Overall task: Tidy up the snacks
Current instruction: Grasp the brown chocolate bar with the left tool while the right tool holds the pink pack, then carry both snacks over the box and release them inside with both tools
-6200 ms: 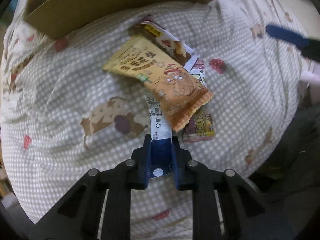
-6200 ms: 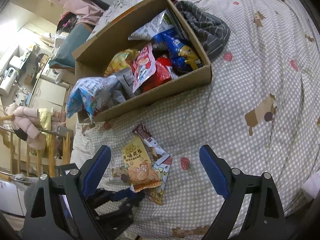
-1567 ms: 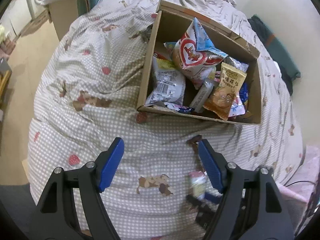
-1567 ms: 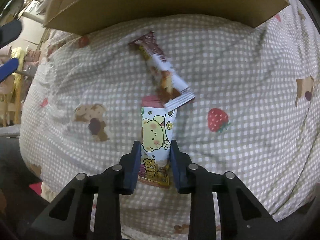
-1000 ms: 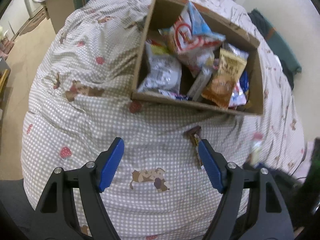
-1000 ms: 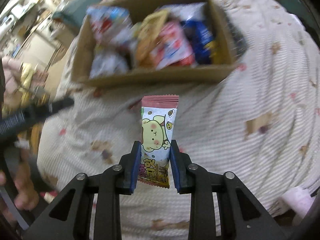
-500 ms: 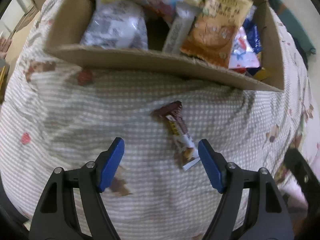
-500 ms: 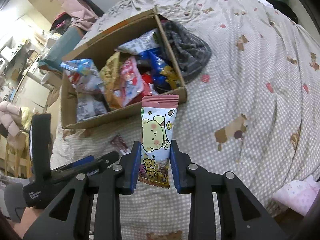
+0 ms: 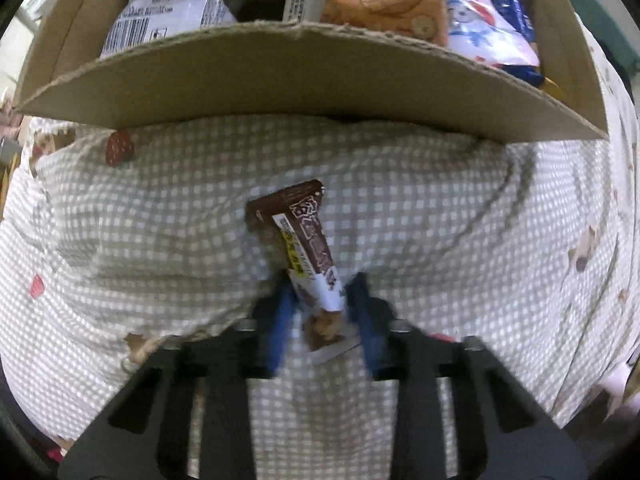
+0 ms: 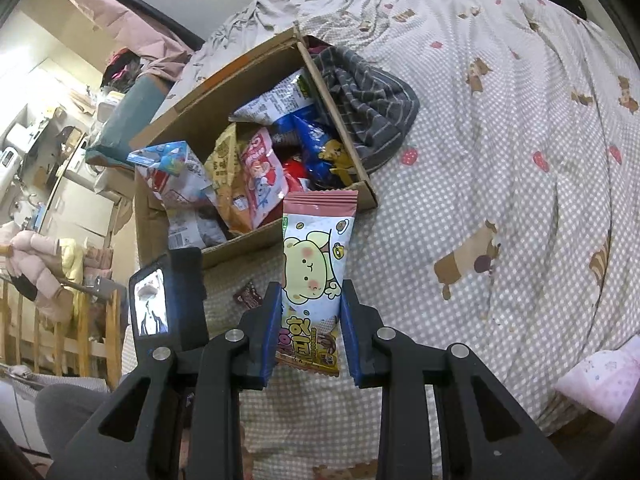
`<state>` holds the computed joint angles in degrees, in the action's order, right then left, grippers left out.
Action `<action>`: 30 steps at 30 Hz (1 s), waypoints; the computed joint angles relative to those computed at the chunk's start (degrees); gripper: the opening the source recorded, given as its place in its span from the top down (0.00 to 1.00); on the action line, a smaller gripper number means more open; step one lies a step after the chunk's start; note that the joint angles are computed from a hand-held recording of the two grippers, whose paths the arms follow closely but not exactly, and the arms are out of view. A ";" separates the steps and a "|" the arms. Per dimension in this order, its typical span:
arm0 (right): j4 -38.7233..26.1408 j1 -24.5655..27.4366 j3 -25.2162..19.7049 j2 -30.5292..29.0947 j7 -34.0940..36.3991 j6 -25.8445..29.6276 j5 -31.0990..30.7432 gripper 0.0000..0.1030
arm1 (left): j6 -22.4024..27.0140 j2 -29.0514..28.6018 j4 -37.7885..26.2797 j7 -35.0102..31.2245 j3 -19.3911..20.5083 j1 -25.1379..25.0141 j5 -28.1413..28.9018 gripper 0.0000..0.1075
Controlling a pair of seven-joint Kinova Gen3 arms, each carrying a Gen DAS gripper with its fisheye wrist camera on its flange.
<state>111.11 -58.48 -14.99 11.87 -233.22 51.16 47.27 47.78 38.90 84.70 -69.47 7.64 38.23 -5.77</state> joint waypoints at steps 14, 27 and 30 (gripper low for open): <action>-2.38 -0.13 0.57 1.59 4.47 0.20 -0.80 0.71 | -1.13 -6.35 5.23 -6.18 0.82 -4.43 0.38 0.86; -4.83 -2.20 1.50 3.02 7.28 1.80 0.75 0.71 | -7.97 -21.23 13.58 -18.61 3.24 -11.49 3.53 0.86; -5.01 -2.03 1.79 2.57 7.64 1.54 1.64 0.71 | -8.91 -22.50 12.95 -22.40 3.41 -14.62 6.01 0.86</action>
